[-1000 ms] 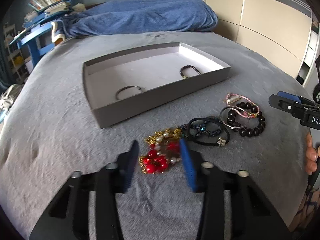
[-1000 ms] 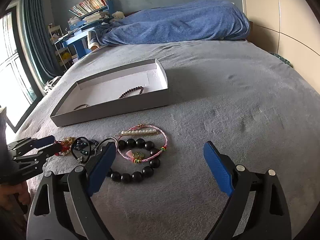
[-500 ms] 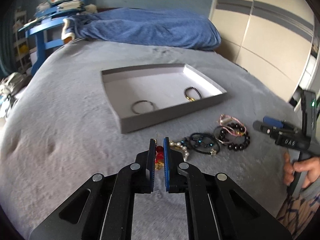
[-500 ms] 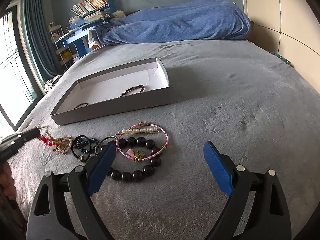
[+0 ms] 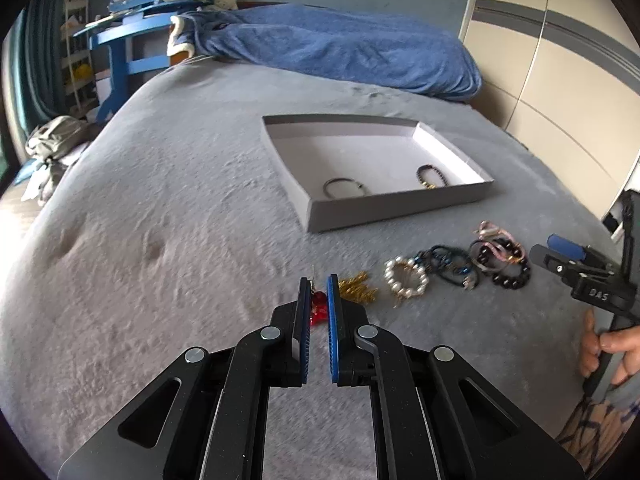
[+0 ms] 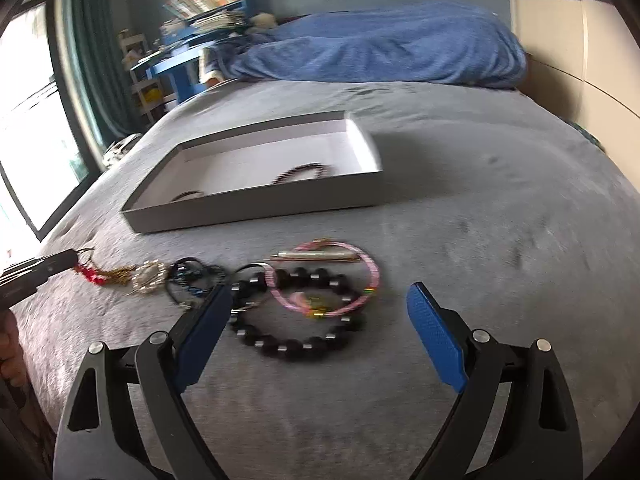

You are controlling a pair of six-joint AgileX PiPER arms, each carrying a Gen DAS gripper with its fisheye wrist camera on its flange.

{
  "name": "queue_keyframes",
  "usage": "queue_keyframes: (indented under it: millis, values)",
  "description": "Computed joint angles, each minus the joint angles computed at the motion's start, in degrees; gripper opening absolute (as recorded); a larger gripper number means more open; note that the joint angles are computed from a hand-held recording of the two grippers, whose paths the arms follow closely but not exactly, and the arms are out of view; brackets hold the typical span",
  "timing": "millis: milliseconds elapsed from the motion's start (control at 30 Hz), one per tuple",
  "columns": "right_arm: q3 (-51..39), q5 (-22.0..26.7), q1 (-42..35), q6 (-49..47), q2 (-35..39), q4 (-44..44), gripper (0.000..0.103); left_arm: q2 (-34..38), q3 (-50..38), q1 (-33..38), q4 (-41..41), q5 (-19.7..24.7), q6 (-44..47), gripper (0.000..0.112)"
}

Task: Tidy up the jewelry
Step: 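Close the left tool on the red-and-gold beaded cluster, then grasp the pearl ring brooch with the right tool while the left lifts the red cluster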

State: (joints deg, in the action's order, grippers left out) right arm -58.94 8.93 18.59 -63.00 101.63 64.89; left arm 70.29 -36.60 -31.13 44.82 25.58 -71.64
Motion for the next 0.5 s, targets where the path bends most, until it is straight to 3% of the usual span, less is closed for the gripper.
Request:
queue_keyframes:
  millis: [267,500]
  values:
    - [-3.2,1.2,6.9,7.1,1.7,-8.8,0.088,-2.5,2.6,2.7,-1.4,1.4,0.4,0.008]
    - [-6.5,7.9,11.4,9.0,4.0,-9.1,0.082,-3.2,3.3,5.8,-6.3,0.9,5.3,0.009]
